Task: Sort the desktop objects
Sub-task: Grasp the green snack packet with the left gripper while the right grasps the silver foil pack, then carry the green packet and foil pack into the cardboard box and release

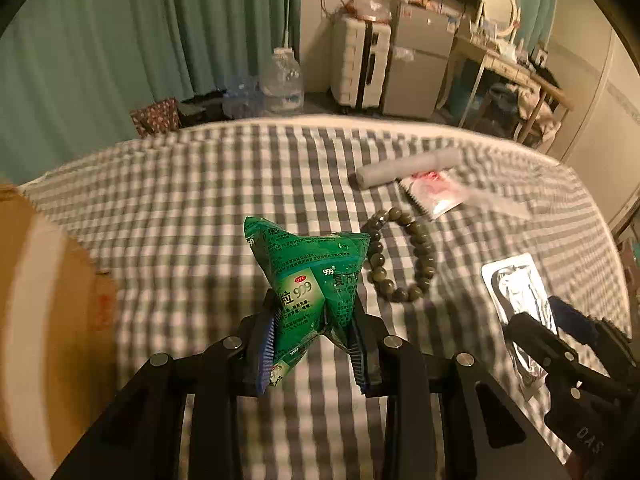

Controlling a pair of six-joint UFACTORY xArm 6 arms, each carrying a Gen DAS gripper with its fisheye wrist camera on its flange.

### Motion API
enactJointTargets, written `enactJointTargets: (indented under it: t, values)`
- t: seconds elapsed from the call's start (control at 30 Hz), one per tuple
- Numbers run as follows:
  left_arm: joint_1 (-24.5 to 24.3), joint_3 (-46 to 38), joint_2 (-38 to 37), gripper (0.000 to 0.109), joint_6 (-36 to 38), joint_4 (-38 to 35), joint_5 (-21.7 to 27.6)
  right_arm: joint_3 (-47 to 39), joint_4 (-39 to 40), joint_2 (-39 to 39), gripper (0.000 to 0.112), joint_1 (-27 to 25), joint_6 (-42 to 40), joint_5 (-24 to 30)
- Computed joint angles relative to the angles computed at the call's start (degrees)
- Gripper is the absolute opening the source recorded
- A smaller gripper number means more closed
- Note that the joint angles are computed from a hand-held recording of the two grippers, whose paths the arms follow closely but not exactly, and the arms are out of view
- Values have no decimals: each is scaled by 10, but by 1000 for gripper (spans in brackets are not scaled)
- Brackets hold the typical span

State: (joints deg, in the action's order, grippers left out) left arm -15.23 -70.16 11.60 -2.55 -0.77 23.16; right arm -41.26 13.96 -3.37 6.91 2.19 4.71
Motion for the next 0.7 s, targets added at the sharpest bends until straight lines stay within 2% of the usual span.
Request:
enactJointTargets:
  t: [0.13,0.23,0.3,0.4,0.57,0.7]
  values:
    - [13,37,-73,31,40,-51,15,50,-51,-87,59,9,57,17]
    - [38,35,-116,31,95,-135,80,71,-60,-145,59,27,83,45]
    - [51,43,-149,31,99,-144,97,83,-52,-185,59,47,84,54]
    - [75,66,-205,31,122,-147,100,81,-132,-233,59,76,150,79]
    - [139,75,-279,31,176,-164,140,47,-135,-264,59,140,176,98]
    - [213,93,-318,32,221,-166,143,-7,-152,-235,59,200,213,98]
